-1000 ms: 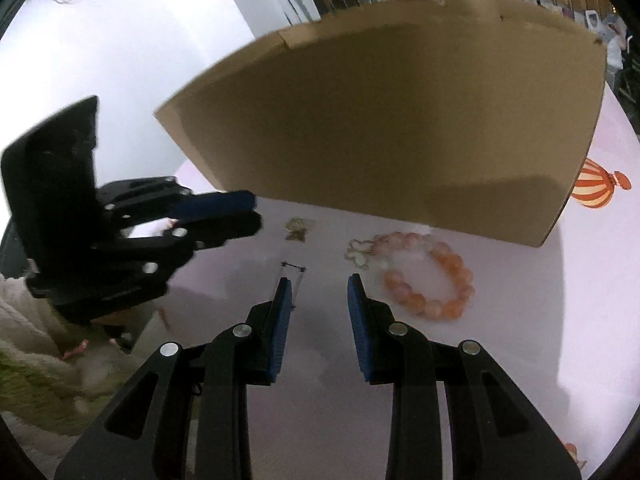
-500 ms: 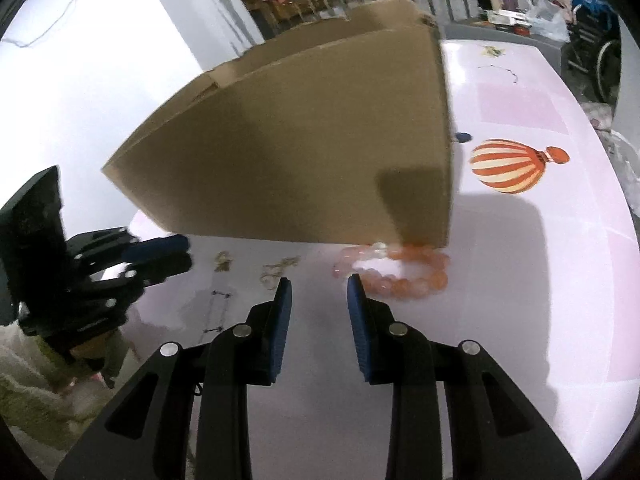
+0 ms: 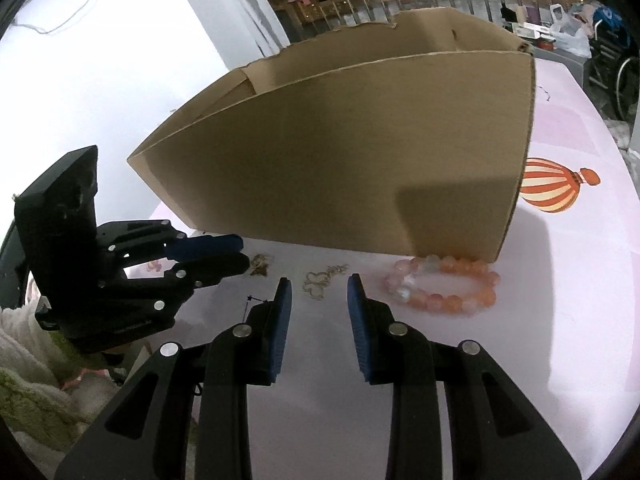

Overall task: Organize jewelry
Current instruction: 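Lower the left gripper onto a small gold ring and close on it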

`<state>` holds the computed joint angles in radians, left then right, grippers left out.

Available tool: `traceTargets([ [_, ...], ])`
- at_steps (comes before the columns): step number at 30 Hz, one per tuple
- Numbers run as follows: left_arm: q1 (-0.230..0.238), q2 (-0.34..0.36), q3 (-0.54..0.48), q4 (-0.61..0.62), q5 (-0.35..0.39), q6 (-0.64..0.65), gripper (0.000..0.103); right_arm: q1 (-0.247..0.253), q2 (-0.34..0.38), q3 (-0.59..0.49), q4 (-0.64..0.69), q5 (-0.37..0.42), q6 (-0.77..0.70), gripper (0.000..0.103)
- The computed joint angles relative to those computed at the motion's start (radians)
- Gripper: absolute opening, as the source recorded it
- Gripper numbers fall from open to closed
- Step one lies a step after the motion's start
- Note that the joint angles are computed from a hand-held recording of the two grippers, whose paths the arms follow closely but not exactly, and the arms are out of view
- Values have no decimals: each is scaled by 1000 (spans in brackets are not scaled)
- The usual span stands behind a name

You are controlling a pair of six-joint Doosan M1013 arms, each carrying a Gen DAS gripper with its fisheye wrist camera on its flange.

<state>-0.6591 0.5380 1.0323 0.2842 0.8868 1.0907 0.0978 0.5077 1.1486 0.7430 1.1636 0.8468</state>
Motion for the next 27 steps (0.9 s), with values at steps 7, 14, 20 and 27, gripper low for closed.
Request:
traceTargets([
  [7, 10, 12, -16, -29, 18, 25, 16, 3, 3, -10, -5, 4, 2, 29],
  [14, 14, 19, -27, -38, 30, 32, 16, 7, 4, -11, -10, -1, 10, 29],
  [20, 13, 24, -36, -39, 39, 39, 13, 10, 2, -9, -11, -8, 13, 29],
  [27, 13, 19, -28, -35, 35, 25, 10, 9, -3, -3, -9, -13, 13, 29],
])
